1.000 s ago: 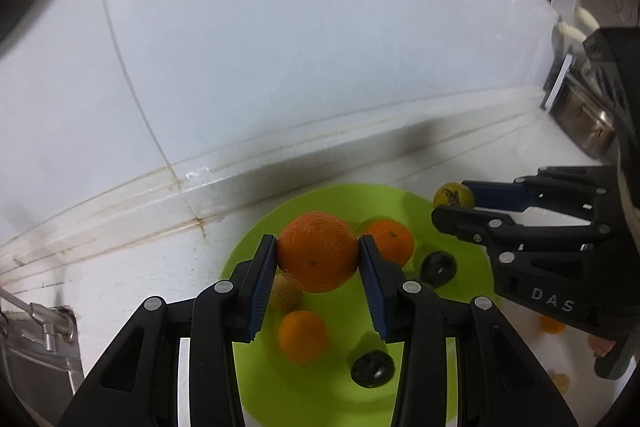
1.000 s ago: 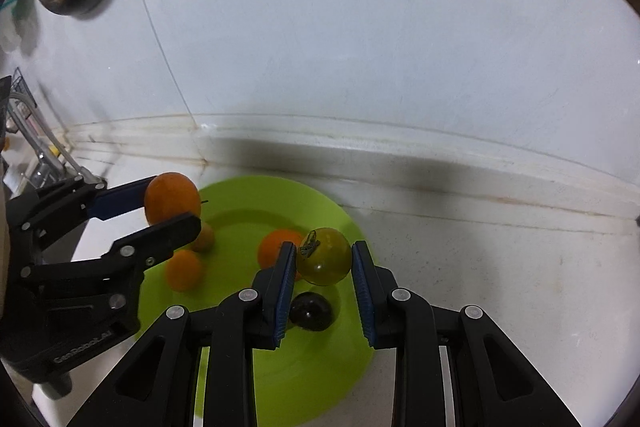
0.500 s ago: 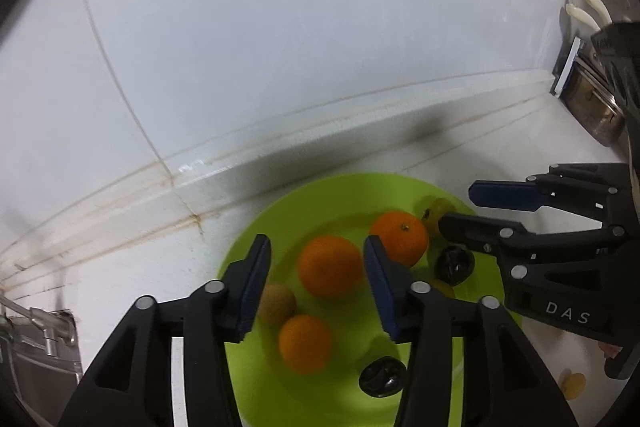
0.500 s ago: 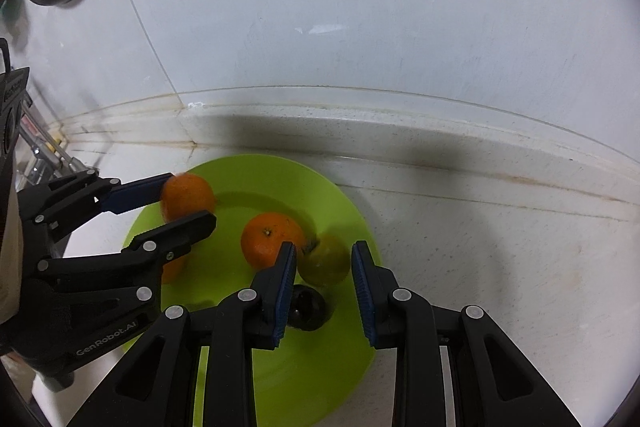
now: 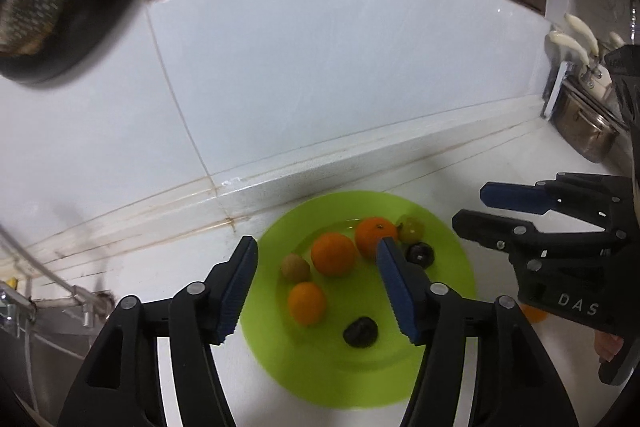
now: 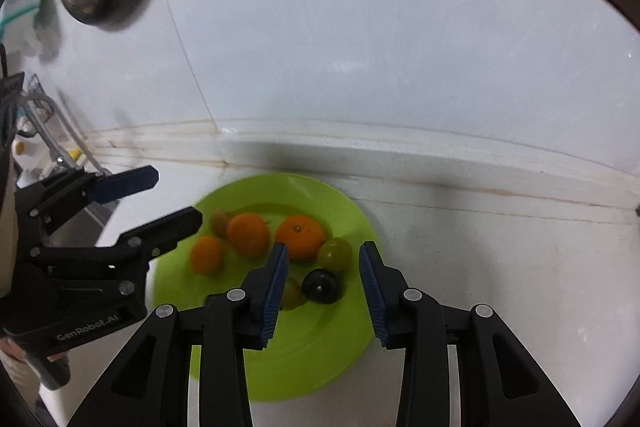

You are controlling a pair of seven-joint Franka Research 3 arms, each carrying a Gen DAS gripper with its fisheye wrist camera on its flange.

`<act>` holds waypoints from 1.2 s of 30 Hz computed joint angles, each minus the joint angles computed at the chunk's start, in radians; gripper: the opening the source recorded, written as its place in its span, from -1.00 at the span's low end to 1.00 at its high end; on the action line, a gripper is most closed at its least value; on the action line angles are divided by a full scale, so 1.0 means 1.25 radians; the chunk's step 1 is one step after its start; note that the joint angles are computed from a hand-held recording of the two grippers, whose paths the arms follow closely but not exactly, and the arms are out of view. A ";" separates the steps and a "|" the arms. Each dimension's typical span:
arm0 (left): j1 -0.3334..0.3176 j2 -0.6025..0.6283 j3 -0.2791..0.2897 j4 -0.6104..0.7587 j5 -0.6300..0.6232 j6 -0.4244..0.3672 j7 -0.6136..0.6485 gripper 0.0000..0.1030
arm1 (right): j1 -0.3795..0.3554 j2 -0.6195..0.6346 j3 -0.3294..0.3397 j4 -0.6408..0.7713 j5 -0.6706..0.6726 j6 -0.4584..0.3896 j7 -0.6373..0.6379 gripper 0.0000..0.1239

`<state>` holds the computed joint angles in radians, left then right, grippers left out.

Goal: Organize fruits
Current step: 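Open both tools to release the orange and tomato onto the plate, then withdraw both open tools toward the last tangerine and brown fruit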

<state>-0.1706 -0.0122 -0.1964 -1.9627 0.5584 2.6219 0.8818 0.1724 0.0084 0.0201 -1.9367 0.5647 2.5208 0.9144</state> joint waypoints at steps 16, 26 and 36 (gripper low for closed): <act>-0.007 -0.200 -0.066 -0.140 0.085 0.035 -0.127 0.45 | 0.025 -0.263 -0.049 -0.215 0.083 0.057 -0.064 -0.26; -0.012 -0.252 -0.117 -0.190 0.105 0.065 -0.167 0.49 | 0.013 -0.390 -0.079 -0.327 0.054 0.068 -0.061 -0.26; -0.048 -0.213 -0.150 -0.194 0.108 0.061 -0.286 0.49 | -0.015 -0.426 -0.126 -0.375 0.020 0.017 -0.105 -0.26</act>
<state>-0.2308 -0.2791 -0.3842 -2.2054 0.6933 2.6976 0.5242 0.1541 -0.5242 -0.1376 -2.4049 0.5895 2.5420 0.7838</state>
